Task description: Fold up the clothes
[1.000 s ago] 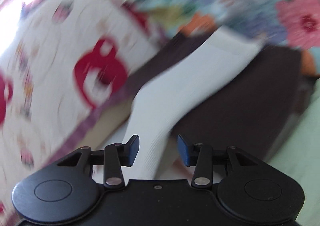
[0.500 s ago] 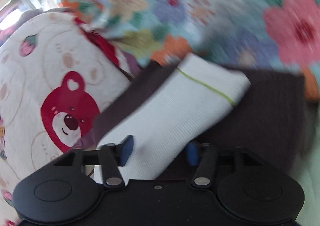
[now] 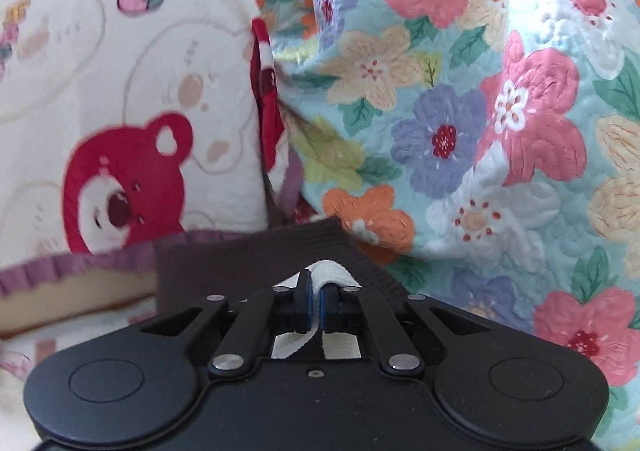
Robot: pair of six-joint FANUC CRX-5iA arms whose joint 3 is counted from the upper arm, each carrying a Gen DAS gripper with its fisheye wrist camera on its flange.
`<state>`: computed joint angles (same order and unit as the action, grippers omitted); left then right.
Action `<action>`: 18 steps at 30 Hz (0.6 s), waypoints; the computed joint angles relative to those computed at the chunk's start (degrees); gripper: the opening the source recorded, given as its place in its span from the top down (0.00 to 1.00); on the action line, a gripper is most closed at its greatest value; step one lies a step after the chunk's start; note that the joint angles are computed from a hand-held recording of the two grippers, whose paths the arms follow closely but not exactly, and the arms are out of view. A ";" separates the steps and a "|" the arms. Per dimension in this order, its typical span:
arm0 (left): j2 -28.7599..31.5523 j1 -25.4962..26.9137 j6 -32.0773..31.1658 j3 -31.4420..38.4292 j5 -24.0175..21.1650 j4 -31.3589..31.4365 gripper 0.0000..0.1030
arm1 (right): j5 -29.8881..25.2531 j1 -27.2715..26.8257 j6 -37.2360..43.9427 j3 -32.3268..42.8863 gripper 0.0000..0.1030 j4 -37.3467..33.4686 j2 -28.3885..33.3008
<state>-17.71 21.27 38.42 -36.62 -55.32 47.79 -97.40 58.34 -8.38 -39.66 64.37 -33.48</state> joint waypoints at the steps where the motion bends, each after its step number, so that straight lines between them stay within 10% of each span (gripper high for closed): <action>1: 0.17 0.36 -0.22 0.06 -0.30 -0.01 0.59 | -0.83 0.05 -0.95 0.45 0.96 -0.82 0.99; 7: 0.73 1.19 -0.71 0.15 -2.54 4.41 0.59 | 3.09 4.96 -6.75 2.92 0.95 -1.47 6.51; 18: -0.82 10.84 -6.05 1.15 -12.10 12.09 0.59 | 44.80 5.01 -13.66 17.68 0.95 14.61 31.29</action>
<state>-18.53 32.11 32.37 -35.48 -67.42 59.89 -52.61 63.35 -22.04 -21.98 78.97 -2.19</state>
